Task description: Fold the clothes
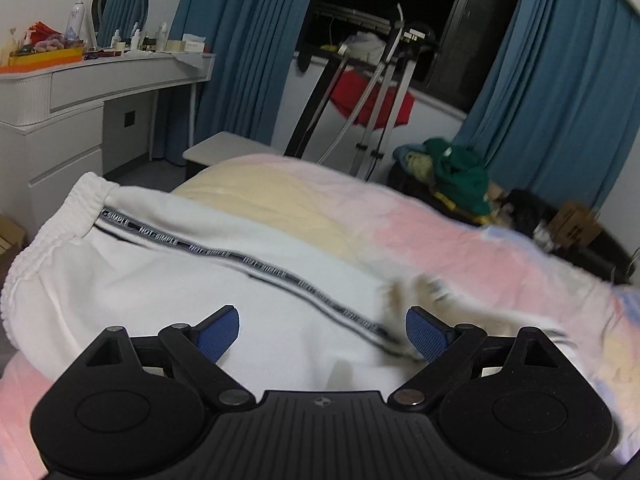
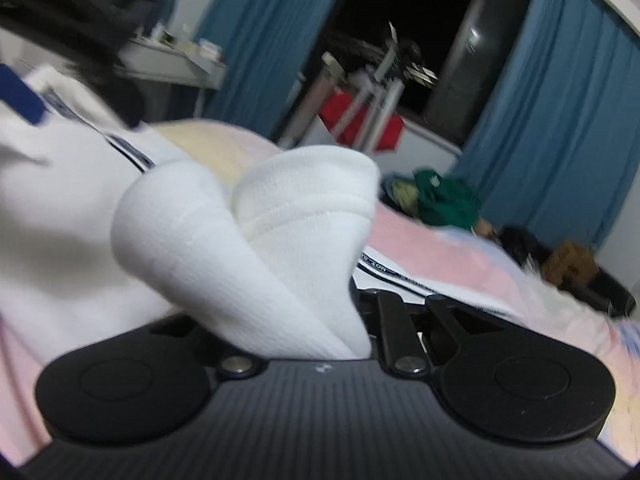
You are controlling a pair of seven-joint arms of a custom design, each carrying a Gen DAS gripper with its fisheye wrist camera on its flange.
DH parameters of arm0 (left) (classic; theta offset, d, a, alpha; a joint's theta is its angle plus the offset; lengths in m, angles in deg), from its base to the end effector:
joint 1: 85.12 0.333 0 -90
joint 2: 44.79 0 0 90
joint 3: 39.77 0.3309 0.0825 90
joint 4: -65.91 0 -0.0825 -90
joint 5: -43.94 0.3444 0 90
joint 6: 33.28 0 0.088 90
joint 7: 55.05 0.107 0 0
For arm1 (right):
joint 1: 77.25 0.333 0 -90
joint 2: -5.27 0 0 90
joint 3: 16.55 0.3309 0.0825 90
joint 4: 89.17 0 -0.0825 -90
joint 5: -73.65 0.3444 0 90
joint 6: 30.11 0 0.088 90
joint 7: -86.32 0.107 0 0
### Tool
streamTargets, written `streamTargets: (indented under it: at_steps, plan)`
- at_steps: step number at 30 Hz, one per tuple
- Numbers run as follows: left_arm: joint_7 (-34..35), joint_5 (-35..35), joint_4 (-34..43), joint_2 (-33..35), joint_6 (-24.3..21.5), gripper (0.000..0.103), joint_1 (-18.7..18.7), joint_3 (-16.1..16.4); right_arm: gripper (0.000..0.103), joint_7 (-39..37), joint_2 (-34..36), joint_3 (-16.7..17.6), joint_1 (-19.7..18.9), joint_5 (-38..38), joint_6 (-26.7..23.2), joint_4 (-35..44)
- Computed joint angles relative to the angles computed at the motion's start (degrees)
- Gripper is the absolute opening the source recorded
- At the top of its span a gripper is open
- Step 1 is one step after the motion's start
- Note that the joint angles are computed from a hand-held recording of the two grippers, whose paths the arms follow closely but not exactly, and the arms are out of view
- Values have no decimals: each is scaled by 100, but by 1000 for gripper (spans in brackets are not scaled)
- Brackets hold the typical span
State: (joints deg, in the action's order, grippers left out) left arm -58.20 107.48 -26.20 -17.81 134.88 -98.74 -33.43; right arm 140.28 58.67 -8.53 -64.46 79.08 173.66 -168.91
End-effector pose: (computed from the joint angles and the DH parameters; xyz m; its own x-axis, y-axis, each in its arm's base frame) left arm 0.6701 -0.1582 0.4591 0.2899 -0.9146 0.2819 -0.4701 -0.3927 -0.7904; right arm 0.7208 0.2156 0.3381 0.4063 -0.8220 0.3991 -0.1585 -0.4935 -0.8552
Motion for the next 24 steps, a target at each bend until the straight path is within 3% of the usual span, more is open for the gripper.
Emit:
streamTargets:
  at_steps: [1,4,6,7,11,12,15,18,20,22,24]
  plan:
    - [-123,61,-11,2,104,92,-9,44,14,-41,-64,129,-80,-207,-34,-112]
    - [-378,90,-35,33,363,92,11,88,18,-64,-133,91,-6,-163,-326,-140]
    - [-469,38,-35,76,510,92,6,119,24,-255,-163,164,0,2,-532,-133]
    - [-508,23,-29,101,572,92,-12,149,28,-116,-267,412,-231,-259,-770,-219]
    - [-537,264,78,160,706,92,-213,356,74,-469,-496,2153,-1632,-661,-2011,-448]
    - [-607,382,104,169,779,92,-269,420,80,-699,-553,2558,-1972,-665,-2208,-601]
    - [-783,759,198,209,949,93,-413,550,80,-1412,-690,3638,-2932,-571,-2801,-1063]
    - [-800,1220,312,242,803,93,-571,558,80,-1760,-739,4318,-3639,-187,-2972,-1304]
    - [-590,1341,354,253,477,93,-600,390,80,-1694,-778,4396,-3806,150,-2850,-1296]
    - [-216,1237,398,311,156,93,-545,153,80,-1333,-896,3854,-3450,474,-2530,-1102]
    - [374,914,464,406,-268,93,-491,-86,80,-885,-999,3047,-2891,830,-2143,-874]
